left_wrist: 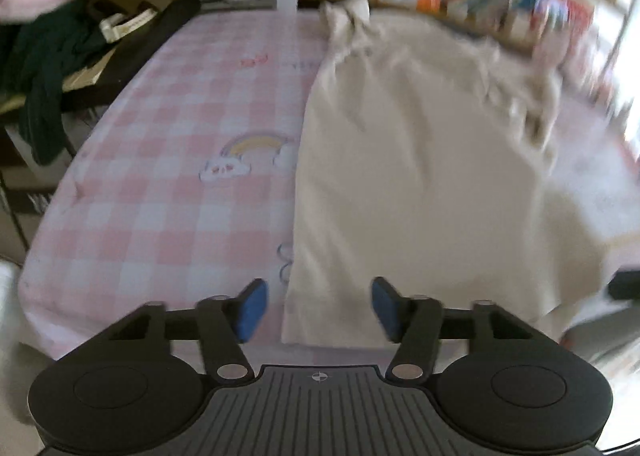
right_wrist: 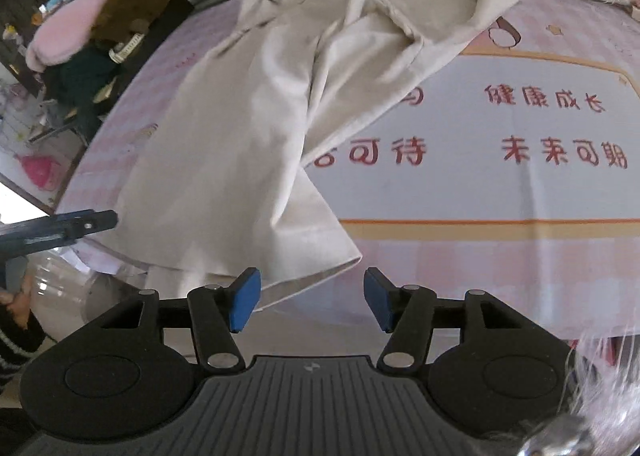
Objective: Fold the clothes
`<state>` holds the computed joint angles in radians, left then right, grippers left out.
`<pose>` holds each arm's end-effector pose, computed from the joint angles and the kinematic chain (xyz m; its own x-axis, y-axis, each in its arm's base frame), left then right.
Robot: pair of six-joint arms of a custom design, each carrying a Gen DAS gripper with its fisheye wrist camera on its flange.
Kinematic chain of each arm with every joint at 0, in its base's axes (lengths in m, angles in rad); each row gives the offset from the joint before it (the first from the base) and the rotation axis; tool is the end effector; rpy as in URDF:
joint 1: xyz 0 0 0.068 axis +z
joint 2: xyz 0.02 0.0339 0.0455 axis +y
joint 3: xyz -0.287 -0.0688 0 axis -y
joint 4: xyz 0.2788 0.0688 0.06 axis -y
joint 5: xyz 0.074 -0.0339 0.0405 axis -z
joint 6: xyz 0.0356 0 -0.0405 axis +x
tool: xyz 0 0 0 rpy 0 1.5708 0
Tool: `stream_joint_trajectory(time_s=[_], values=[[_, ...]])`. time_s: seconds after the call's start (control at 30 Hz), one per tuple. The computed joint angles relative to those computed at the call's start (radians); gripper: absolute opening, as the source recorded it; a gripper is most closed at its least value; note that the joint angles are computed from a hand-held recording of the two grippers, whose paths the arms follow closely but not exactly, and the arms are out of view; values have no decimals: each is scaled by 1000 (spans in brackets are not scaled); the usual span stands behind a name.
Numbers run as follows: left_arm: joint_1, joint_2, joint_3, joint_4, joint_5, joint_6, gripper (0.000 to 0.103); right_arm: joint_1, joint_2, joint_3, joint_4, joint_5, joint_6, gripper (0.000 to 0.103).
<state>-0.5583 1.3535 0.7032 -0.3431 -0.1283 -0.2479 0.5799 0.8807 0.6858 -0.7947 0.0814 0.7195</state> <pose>0.2365 -0.1424 0.1811 -0.8033 0.2148 -0.5555 0.2775 0.9602 -0.0300 0.1543 0.0976 0.2482 -0.8612 0.2211 -0.4577 0.0781 0.9473 0.3107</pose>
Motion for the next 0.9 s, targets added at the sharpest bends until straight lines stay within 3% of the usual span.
stream_joint_trajectory(time_s=[0.1,0.2,0.27,0.33,0.4,0.47,0.53,0.63,0.7,0.73,0.8,0.87,0.9], values=[[-30,-24,-49,64,-37,-1,36,49,46,-8,36,65,33,56],[-14,-48,-79,95,-37,-26,8,97,83,-9,70,123,47,56],[17,-57,-84,100,2,-41,6,129,112,-22,121,168,39,54],[47,-68,-87,100,41,-53,5,140,140,-19,155,186,13,13],[55,-100,-91,98,71,-53,5,100,124,-10,146,144,-11,10],[34,-152,-90,95,111,-52,5,47,81,26,90,187,-61,5],[-22,-185,-75,119,127,-45,5,24,47,113,25,307,-162,5],[-68,-218,-47,137,123,-22,5,155,29,278,-7,593,-388,5],[-77,-236,-28,134,104,1,5,251,13,362,-25,638,-464,5],[-81,-245,-18,133,95,13,5,269,13,401,-64,578,-459,5],[-37,-258,-20,111,89,28,5,222,1,376,-127,353,-349,8],[30,-264,-36,86,69,39,5,146,-16,315,-147,102,-267,24],[66,-267,-46,75,58,41,5,116,-24,269,-144,30,-236,41]])
